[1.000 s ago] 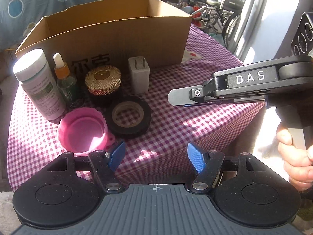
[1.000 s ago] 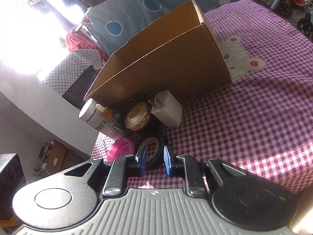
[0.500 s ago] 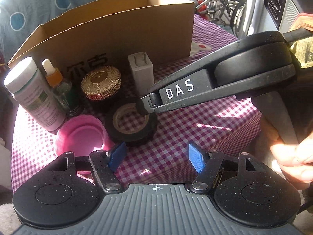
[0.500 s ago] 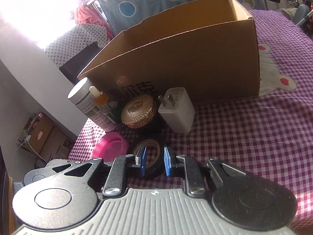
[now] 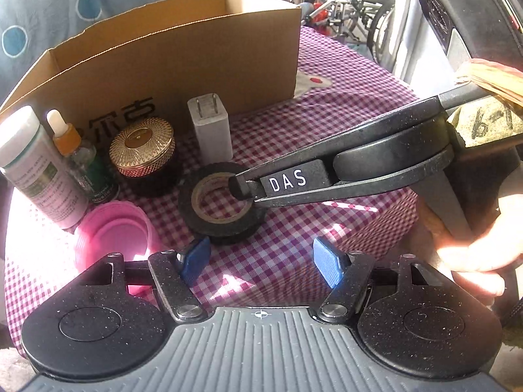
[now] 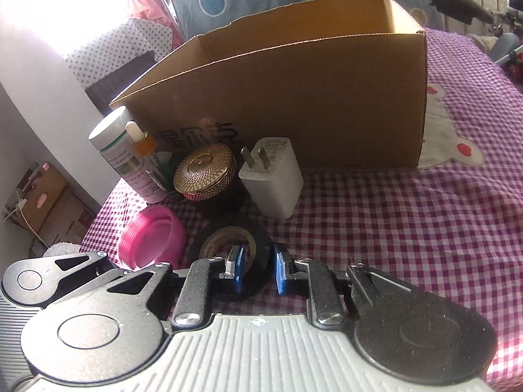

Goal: Organize rigid objects
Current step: 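Lower the right gripper onto the tape roll rim and close it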

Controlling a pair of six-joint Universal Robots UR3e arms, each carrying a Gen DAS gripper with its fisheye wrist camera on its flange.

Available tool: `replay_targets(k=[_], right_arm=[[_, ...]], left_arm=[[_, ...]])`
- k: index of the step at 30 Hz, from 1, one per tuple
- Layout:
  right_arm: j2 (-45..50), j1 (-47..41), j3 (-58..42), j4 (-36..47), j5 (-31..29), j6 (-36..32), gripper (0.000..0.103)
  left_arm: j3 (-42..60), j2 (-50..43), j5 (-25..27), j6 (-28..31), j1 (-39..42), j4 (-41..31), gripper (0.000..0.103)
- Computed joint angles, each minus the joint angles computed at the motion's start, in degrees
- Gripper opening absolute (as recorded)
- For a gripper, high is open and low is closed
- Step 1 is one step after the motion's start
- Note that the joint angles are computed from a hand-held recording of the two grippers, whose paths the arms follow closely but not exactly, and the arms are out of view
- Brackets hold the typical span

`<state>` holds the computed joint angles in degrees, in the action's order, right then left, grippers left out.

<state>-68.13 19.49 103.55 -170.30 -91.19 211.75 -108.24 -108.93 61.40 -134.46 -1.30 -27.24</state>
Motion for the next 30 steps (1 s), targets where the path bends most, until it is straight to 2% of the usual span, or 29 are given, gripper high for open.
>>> replay_targets(k=[8,25,30], right_arm=[[-8.5,-0.8,14.0,-6.2,-1.9,6.1,0.021],[-8.9,-2.3,18.2,-12.6,0.9,8.2,0.020],[-9.0,-2.7,18.7,-13.3,1.5,8.3,0.020]], left_arm=[[-1.0,1.1,-1.1,2.4,-2.3,-1.1,0.069],[1.2,-1.8,2.6,-1.5,-5.3,4.5,0.069],[2.6,-3.2,3.2,-2.2,-5.9,4.9,0.066]])
